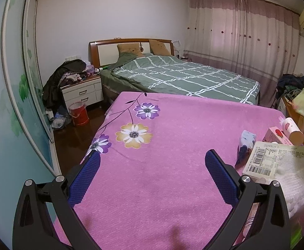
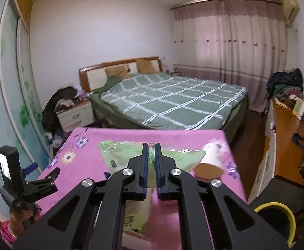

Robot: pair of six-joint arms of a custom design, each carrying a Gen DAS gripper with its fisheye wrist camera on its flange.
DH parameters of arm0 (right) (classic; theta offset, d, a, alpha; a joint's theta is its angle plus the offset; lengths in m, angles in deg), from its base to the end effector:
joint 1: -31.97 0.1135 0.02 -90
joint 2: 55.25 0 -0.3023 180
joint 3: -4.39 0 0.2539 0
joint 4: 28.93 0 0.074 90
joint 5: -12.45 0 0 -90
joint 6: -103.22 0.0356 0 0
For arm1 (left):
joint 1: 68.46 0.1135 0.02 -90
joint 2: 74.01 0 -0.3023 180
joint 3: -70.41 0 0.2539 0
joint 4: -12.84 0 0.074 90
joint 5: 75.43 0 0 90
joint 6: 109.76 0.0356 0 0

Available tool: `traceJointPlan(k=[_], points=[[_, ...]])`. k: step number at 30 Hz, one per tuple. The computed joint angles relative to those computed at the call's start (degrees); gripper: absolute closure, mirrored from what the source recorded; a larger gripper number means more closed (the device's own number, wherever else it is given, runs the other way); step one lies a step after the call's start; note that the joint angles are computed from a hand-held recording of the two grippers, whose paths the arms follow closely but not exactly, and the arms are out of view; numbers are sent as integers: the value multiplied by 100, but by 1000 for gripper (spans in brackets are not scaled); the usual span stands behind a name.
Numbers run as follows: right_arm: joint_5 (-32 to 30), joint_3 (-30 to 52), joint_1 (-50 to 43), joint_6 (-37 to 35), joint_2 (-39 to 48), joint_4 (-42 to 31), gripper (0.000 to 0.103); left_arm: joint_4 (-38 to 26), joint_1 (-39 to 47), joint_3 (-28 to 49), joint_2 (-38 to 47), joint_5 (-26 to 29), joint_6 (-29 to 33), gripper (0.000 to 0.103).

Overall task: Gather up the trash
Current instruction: 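Carry the bag with the right gripper over the yellow-rimmed bin and release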

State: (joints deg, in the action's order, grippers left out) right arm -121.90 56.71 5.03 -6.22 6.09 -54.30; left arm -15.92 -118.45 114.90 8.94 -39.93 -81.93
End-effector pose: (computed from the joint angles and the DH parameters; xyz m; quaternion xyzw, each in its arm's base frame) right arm 0.1966 -0.0720 0.2828 -0.1221 0.8289 0.1368 0.5285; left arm 0.1626 -0.1486 0.1683 -0.1824 0.8570 0.1048 0.4704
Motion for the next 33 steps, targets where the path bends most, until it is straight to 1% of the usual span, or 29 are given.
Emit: traceJointPlan(k=[4, 8, 14, 17, 18, 20, 21, 22, 23, 24, 27, 31, 33], points=[[-272, 108, -819, -98, 227, 93, 97, 90, -14, 2, 43, -1, 91, 4], [-225, 147, -1543, -212, 667, 398, 97, 10, -92, 66, 118, -51, 18, 4], [483, 339, -2378, -278, 2018, 1087, 97, -52, -154, 94, 125, -80, -21, 4], [879, 544, -2636, -354, 2831, 1305, 95, -33, -170, 85, 116, -82, -4, 4], [1111, 648, -2651, -357, 3149, 1365, 95, -5, -168, 84, 119, -72, 19, 4], [1245, 764, -2717, -344, 3486, 1426, 93, 43, -150, 82, 130, -44, 66, 4], [1374, 845, -2716, -322, 3696, 1446, 90, 48, -148, 90, 146, -40, 71, 4], [1416, 878, -2736, -323, 3819, 1498, 82, 57, -135, 87, 139, -34, 93, 4], [1454, 885, -2730, -276, 3880, 1548, 75, 41, -144, 104, 151, -41, 85, 4], [1474, 916, -2699, -203, 3912, 1555, 73, 64, -144, 95, 137, -44, 100, 4], [1278, 818, -2798, -192, 3832, 1580, 72, 48, -173, 94, 100, -43, 88, 4], [977, 682, -2923, -273, 3618, 1568, 67, -540, -472, 244, -64, -155, -342, 4], [829, 610, -2985, -336, 3490, 1509, 67, -1092, -765, 406, -152, -239, -746, 4]])
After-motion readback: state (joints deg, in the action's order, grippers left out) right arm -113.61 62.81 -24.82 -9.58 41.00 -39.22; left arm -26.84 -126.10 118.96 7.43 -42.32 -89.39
